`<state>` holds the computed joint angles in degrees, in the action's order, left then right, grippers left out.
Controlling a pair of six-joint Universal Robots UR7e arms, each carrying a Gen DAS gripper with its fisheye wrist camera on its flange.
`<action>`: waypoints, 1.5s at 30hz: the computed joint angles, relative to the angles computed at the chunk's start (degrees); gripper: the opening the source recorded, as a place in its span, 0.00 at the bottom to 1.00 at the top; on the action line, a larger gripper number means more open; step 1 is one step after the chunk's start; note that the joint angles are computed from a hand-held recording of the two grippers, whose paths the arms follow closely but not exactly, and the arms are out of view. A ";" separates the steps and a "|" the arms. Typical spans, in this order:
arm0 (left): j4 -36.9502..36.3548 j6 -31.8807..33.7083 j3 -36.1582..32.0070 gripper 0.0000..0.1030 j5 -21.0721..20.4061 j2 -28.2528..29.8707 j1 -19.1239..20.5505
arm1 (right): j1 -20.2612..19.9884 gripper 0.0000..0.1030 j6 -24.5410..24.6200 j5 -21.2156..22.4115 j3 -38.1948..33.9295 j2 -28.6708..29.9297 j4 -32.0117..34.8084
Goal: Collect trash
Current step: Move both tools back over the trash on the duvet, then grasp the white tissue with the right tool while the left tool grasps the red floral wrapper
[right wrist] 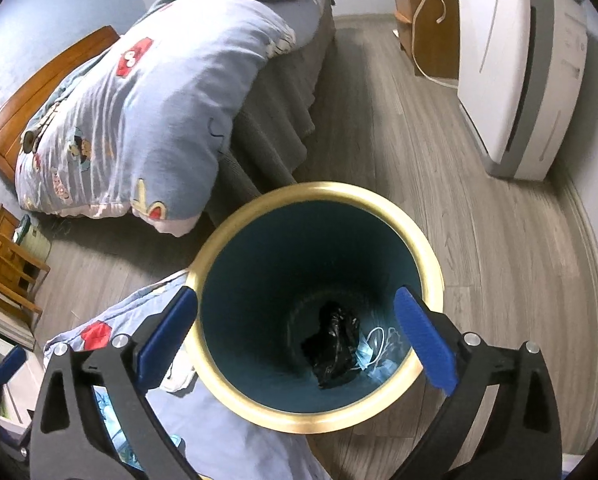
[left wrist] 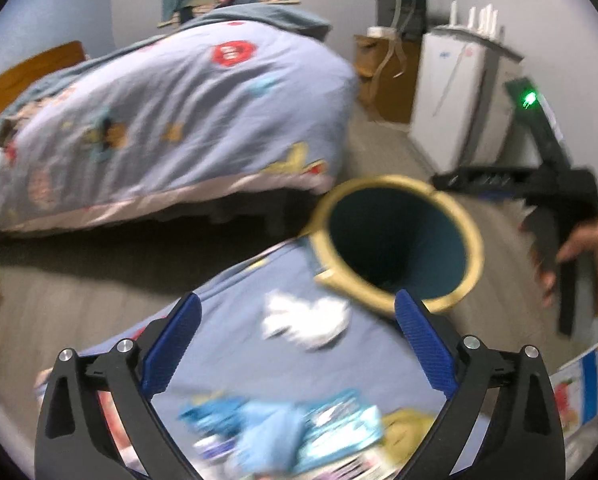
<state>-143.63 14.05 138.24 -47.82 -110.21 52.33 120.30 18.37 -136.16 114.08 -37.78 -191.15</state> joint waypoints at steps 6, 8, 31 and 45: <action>12.10 -4.78 -1.86 0.95 5.91 -8.75 -0.22 | 1.44 0.94 -0.65 -0.49 -1.38 0.83 1.67; 15.40 -5.51 -2.26 0.95 6.81 -11.81 -0.76 | 2.01 0.94 -0.96 -0.67 -1.84 1.13 2.19; 20.39 -4.04 -2.44 0.95 8.97 -26.61 -1.97 | 14.63 0.94 -6.84 -1.13 -12.59 10.94 8.04; 7.38 4.92 -3.05 0.95 8.74 -21.11 8.61 | 15.79 0.94 -7.96 -1.07 -19.39 18.13 15.86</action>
